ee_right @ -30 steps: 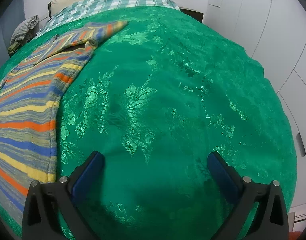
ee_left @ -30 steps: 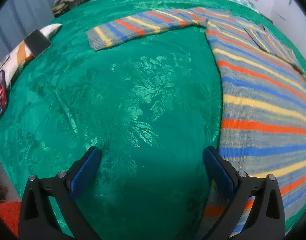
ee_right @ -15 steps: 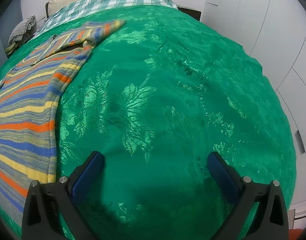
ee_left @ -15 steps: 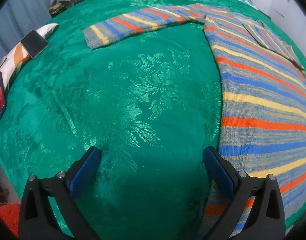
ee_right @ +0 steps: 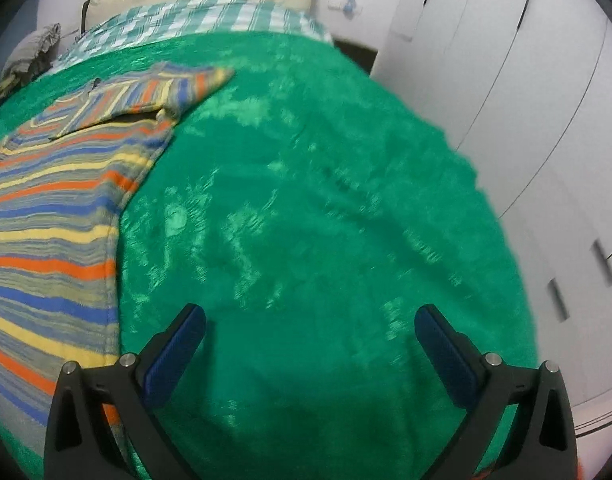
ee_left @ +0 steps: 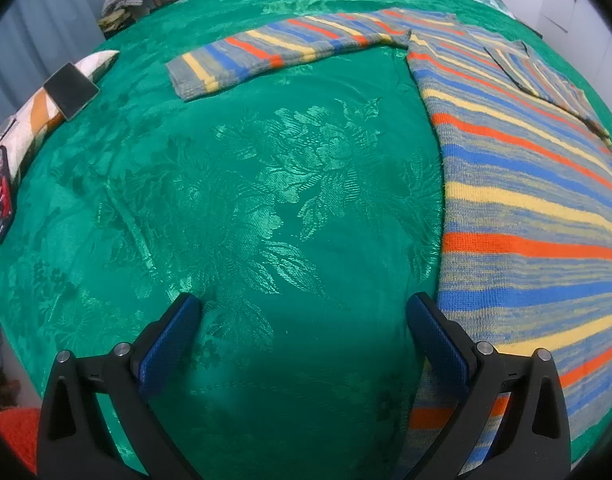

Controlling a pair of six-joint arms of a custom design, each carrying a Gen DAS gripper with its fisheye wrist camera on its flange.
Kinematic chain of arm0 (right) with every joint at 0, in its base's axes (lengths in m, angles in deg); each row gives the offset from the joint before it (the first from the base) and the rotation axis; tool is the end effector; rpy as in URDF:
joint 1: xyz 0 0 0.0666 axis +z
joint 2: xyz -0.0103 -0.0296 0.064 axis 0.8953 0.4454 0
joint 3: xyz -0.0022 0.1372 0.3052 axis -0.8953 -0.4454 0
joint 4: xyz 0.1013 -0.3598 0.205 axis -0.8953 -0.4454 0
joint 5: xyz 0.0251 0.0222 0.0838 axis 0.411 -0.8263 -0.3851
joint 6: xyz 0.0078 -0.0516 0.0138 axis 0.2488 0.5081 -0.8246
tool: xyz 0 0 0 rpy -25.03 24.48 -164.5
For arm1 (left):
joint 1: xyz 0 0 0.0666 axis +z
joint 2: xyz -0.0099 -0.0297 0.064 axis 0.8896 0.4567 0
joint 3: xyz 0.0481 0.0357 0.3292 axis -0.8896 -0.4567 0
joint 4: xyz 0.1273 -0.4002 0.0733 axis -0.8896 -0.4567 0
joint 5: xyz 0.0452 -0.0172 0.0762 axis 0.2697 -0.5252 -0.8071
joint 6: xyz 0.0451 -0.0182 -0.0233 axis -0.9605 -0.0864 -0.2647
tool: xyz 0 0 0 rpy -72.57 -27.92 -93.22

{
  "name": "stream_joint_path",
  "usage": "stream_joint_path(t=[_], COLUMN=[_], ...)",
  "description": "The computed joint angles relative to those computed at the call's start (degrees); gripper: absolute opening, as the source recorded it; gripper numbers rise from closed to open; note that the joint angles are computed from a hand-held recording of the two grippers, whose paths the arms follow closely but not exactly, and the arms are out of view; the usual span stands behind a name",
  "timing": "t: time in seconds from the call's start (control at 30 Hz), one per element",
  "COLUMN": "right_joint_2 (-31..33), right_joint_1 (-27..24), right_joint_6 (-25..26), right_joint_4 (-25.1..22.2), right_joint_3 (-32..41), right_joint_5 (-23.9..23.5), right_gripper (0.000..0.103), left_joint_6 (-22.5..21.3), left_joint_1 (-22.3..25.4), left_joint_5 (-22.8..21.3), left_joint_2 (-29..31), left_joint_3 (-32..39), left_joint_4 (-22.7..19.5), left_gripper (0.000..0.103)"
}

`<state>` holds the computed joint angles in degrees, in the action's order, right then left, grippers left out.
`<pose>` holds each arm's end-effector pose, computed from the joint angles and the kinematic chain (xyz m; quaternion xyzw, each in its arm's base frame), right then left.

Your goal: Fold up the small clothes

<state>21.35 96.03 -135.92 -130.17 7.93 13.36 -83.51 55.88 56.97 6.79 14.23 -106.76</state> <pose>0.3891 0.2200 0.4757 0.1499 0.9216 -0.1923 0.3021 0.4982 -0.0571 0.4873 0.0259 0.9709 0.0353 0.2356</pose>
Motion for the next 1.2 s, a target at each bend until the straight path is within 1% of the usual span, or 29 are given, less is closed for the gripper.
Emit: stream_joint_path(t=[0.07,0.33,0.9,0.93,0.97,1.0,1.03,1.07,1.1,1.13,1.2], right_joint_2=[0.61,0.67,0.23,0.25,0.26,0.17,0.04,-0.09,-0.25,-0.42,-0.58], right_joint_1=[0.07,0.27,0.14,0.2,0.22,0.2,0.16,0.19,0.19,0.27,0.46], right_joint_6=[-0.72,-1.74,-1.49,-1.47,-1.31,-1.01,-0.54,-0.19,0.24,0.66,1.45], right_joint_4=[-1.4,-2.96,-2.45,-2.38,-2.16,-1.75,-1.13,-0.59,0.04,0.65,1.54], right_joint_3=[0.57,0.73,0.49,0.49,0.48,0.39,0.28,0.18,0.06,-0.06,-0.22], right_joint_5=[0.97,2.98,2.93,2.9,2.83,2.73,2.53,2.43,2.39,2.54,3.0], right_gripper=[0.103,0.103,0.102,0.102,0.102,0.102,0.102,0.102,0.102,0.102,0.102], left_joint_6=[-0.06,-0.1,0.23,0.41,0.71,1.24,2.48,3.67,5.29,7.92,13.04], left_joint_1=[0.05,0.09,-0.1,-0.08,0.05,0.25,0.88,1.76,3.16,5.45,9.31], left_joint_5=[0.1,0.12,-0.23,-0.19,0.12,0.61,2.17,4.37,7.68,12.19,17.23], left_joint_2=[-0.12,-0.17,-0.78,-0.74,-0.23,0.39,1.53,1.64,1.0,0.37,1.68], left_joint_3=[-0.1,-0.14,-0.98,-0.88,0.1,1.32,3.83,4.97,5.37,6.0,8.79], left_joint_4=[0.1,0.12,1.23,1.19,0.24,-1.22,-3.87,-4.56,-3.77,-2.01,-0.05], left_gripper=[0.103,0.103,0.103,0.103,0.103,0.103,0.101,0.101,0.101,0.102,0.102])
